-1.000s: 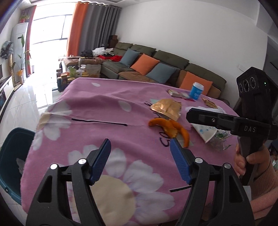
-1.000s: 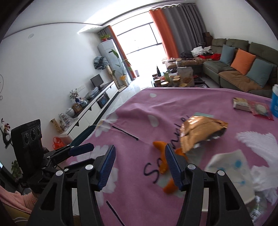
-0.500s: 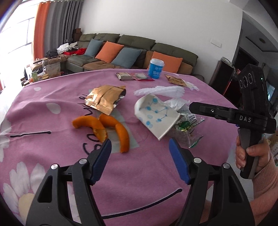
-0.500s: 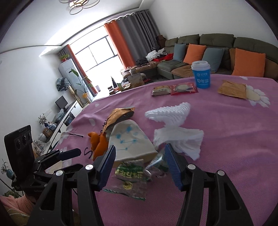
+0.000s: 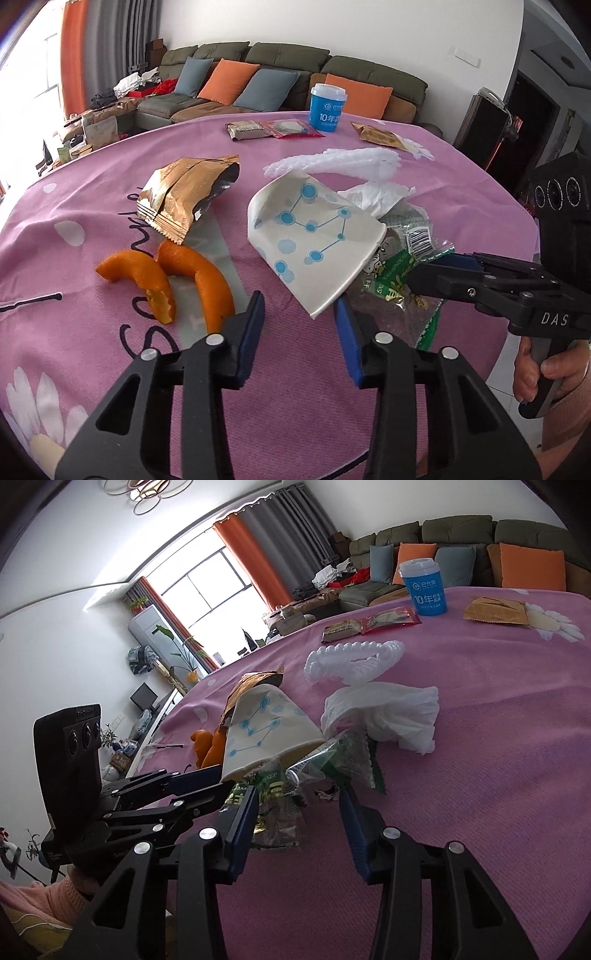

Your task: Collect trash

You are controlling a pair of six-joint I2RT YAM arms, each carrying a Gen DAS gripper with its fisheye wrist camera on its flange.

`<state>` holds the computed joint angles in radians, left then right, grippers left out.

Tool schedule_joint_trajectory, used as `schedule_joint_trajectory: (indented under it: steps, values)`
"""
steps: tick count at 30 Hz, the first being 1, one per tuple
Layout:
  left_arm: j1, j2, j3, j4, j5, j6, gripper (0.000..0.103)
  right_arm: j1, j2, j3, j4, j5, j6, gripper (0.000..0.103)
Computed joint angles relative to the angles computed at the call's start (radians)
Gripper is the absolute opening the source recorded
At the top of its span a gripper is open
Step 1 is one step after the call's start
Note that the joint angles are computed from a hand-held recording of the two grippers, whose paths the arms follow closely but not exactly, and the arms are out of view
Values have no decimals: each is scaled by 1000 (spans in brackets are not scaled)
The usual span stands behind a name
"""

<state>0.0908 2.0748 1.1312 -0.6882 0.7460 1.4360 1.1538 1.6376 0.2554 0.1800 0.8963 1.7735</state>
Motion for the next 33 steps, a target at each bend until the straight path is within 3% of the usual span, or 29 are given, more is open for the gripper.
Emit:
schedule_joint_trajectory:
  steps: [2,8,10,13,16,22,33]
  values:
    - [-7,12,14,-10,-5,-11,17,6,7,-8,31,-1,-4,35]
    - [-6,17,31,-20,19,-30,11,36,3,-22,64,15,14,28]
    - [5,20,48,-39,33,-28,9,47,6,-27,88,22,14,25]
    - [21,24,73,-59,53,-28,7,44,21,-25,104,2,22,36]
    - [35,31,98,-82,67,-26,6,40,50,-26,176,-7,-13,36]
    - [75,59,166,-151,89,-4,5,23,72,-14,256,-24,-113,17]
    - [174,143,372,-363,143,75,4,-26,29,12,299,-43,-278,17]
